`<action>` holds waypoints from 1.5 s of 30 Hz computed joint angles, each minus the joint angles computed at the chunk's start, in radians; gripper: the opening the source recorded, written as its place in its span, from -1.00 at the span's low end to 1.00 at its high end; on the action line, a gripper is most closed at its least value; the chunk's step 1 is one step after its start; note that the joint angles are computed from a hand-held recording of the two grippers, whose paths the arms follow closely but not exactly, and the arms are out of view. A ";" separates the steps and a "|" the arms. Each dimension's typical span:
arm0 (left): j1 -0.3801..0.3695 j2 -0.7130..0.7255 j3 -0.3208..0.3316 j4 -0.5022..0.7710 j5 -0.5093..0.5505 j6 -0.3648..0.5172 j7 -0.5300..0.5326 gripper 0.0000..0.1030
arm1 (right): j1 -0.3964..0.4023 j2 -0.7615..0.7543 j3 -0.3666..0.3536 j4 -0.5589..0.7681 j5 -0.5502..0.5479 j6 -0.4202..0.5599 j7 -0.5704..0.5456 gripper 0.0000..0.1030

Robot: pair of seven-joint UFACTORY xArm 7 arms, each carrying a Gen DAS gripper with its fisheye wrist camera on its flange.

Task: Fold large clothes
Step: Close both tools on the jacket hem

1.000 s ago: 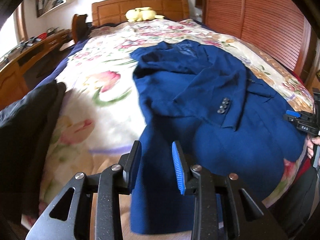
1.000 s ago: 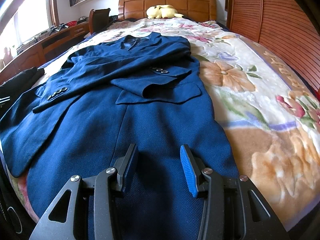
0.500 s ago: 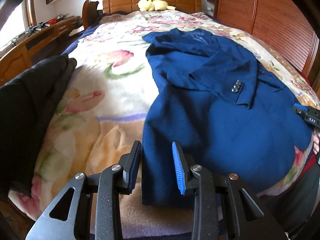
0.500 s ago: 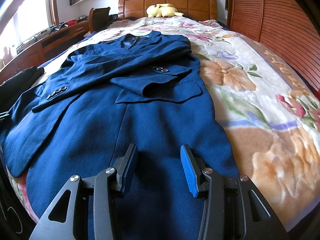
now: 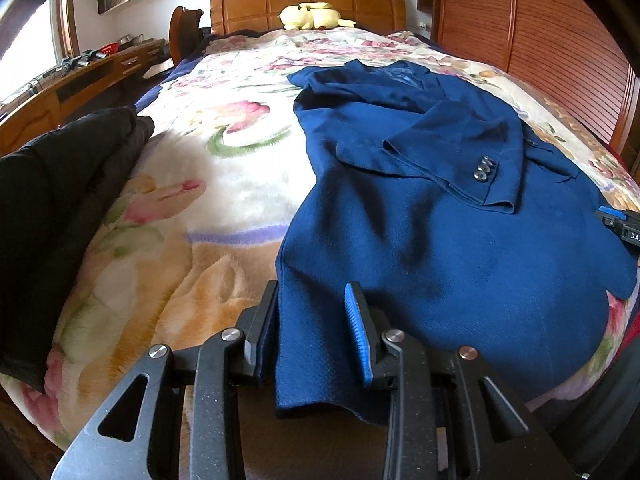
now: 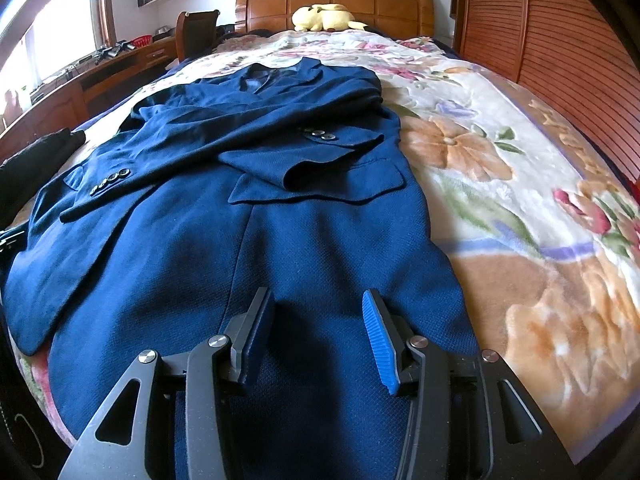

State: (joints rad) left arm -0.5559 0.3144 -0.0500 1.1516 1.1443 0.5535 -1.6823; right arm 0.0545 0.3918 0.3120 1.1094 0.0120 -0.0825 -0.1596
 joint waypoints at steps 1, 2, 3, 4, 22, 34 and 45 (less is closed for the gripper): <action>0.001 -0.001 0.001 -0.003 0.003 -0.004 -0.004 -0.35 | 0.006 -0.002 -0.006 0.000 -0.001 0.004 0.001 -0.07; 0.003 -0.005 0.002 -0.007 0.005 -0.013 -0.009 -0.35 | 0.007 -0.003 -0.008 0.002 -0.002 0.009 0.001 -0.07; 0.004 -0.006 0.002 -0.009 0.005 -0.017 -0.009 -0.35 | 0.005 -0.002 -0.006 0.007 -0.001 0.017 -0.001 -0.06; 0.007 -0.008 0.001 -0.012 0.004 -0.023 -0.009 -0.35 | 0.003 -0.003 -0.005 0.009 0.001 0.022 -0.004 -0.05; 0.026 -0.081 -0.035 -0.094 0.058 -0.056 -0.117 -0.35 | 0.020 -0.244 -0.115 -0.202 0.058 0.072 -0.051 0.15; 0.040 -0.102 -0.037 -0.117 0.063 -0.096 -0.150 -0.35 | 0.000 -0.217 -0.039 -0.154 0.293 0.154 -0.297 0.15; 0.037 -0.143 -0.076 -0.122 0.186 -0.047 -0.259 -0.87 | -0.173 -0.195 0.175 -0.096 0.903 0.162 -0.834 -0.76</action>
State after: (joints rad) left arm -0.5192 0.1712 -0.1263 1.0296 1.3306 0.5062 -1.9415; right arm -0.1184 0.1973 0.4869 1.0134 0.9152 0.0794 -0.9932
